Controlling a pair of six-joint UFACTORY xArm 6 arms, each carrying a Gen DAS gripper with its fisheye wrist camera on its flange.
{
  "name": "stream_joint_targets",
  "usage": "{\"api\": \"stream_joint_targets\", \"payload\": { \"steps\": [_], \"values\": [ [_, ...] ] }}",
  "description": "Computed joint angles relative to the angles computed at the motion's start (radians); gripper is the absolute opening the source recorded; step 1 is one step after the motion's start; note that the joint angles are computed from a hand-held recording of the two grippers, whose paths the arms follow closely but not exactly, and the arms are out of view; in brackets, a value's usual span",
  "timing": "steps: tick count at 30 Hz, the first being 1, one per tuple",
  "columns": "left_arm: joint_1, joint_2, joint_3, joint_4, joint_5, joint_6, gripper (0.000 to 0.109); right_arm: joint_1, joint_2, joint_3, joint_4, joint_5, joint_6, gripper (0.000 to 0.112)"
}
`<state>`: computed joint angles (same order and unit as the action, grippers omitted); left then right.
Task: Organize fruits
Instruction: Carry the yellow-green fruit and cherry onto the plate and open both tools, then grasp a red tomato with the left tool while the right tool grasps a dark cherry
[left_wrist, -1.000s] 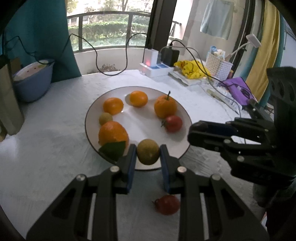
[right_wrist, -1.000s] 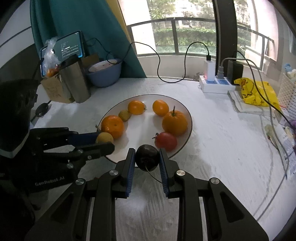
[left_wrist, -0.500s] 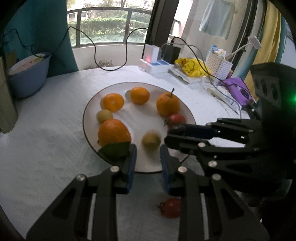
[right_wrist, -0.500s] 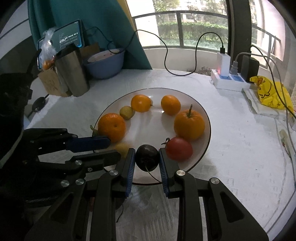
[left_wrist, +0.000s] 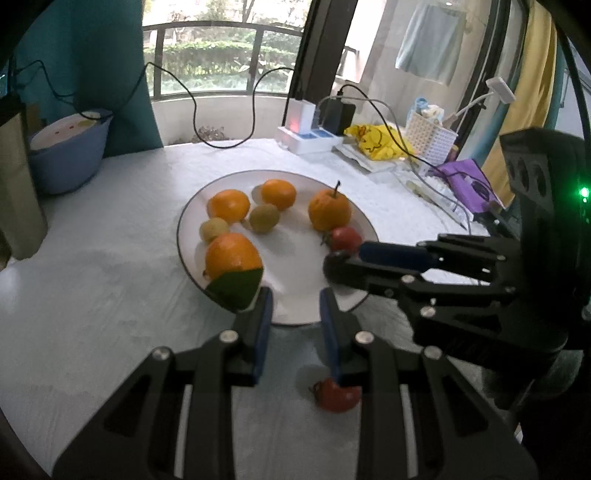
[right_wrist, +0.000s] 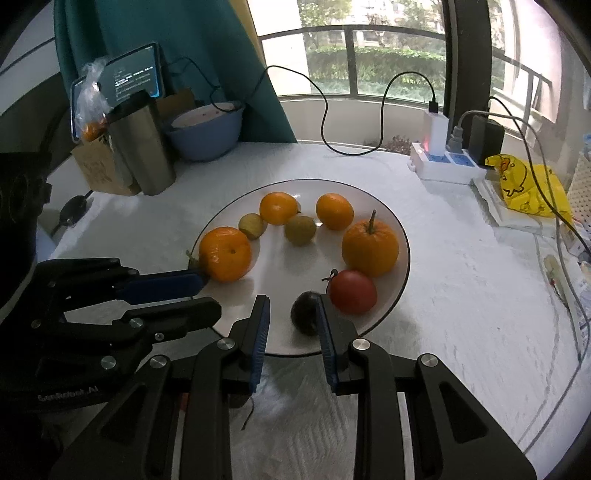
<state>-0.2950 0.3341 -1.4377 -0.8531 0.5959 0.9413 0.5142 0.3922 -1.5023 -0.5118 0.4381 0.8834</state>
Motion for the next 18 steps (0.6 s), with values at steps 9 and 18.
{"api": "stream_joint_targets", "payload": {
  "steps": [9,18],
  "values": [
    [0.010,-0.081,0.102,-0.035,-0.018,0.037,0.028,0.030,-0.054,0.045,-0.086,0.033,0.087,0.028],
    [-0.003,-0.146,0.194,-0.058,-0.021,0.064,0.034,0.052,-0.122,0.129,-0.154,0.031,0.182,0.028]
  ]
}}
